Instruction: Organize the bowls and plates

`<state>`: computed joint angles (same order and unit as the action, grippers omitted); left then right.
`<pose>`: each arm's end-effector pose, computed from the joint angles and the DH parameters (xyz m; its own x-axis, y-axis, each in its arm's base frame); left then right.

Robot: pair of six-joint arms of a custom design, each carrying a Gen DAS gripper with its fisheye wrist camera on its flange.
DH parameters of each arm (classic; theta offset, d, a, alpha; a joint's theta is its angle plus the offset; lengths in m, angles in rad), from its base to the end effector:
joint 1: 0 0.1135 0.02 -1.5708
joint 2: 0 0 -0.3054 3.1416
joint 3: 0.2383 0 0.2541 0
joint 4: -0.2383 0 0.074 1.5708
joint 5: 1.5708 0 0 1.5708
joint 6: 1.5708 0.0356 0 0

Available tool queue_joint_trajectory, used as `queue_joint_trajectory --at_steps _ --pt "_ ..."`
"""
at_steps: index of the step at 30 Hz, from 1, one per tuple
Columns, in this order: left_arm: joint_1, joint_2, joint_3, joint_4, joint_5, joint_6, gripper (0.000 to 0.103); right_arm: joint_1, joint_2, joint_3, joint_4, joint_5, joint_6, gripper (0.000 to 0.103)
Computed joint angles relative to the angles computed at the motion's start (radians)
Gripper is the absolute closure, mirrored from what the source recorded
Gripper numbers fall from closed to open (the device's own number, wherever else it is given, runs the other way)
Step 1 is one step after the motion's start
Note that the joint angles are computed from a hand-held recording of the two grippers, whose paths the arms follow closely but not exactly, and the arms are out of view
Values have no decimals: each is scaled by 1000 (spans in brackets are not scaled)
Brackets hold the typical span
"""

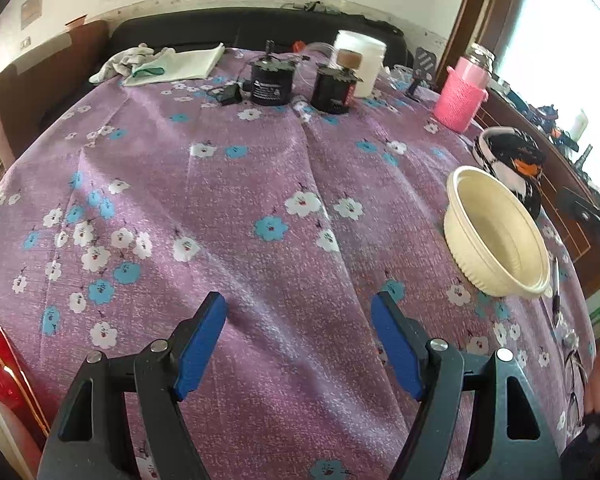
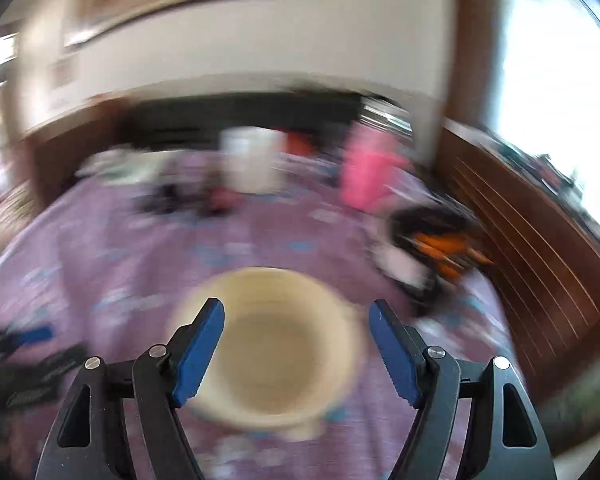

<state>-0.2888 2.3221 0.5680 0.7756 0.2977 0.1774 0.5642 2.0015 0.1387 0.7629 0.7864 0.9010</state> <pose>0.2872 -0.0962 -0.0067 -0.7071 0.3861 -0.5925 0.5629 0.8144 -0.1410 0.1646 0.0743 0.0489 -0.5509 0.3067 -0.7762 0.5243 0.8508 -0.0359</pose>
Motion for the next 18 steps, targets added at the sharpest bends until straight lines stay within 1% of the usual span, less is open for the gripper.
queue_joint_trajectory --at_steps 1,2,3,4,5,7,8,9,10,11,15,17,18 --pt "-3 1 -2 1 -1 3 29 -79 35 -33 84 -63 17 25" --pt "-7 2 -5 6 -4 8 29 -138 83 -62 195 -128 7 27" --pt "-10 2 -8 7 -5 13 29 -200 140 -85 303 -201 -6 35" --pt "-13 3 -8 5 -6 18 29 -240 162 -79 313 -245 -7 40" --pt "-16 3 -7 3 -8 20 29 -267 173 -58 278 -271 0 45" --pt "-18 5 -7 1 -9 28 29 -319 223 -17 250 -324 5 48" --pt "-20 5 -7 1 -10 31 29 -341 257 -8 271 -352 1 56" --pt "-19 3 -8 0 -7 33 29 -363 306 -5 318 -390 -5 73" --pt "-18 1 -9 -1 -4 34 29 -388 347 3 352 -438 -11 82" --pt "-15 -2 -12 3 -1 34 29 -403 379 10 385 -473 -13 88" --pt "3 -20 -31 27 18 26 29 -369 388 -29 468 -444 -18 92" --pt "18 -41 -53 55 36 23 29 -299 351 -55 496 -389 -44 93" --pt "27 -55 -74 87 50 20 28 -261 324 -67 497 -362 -64 93"
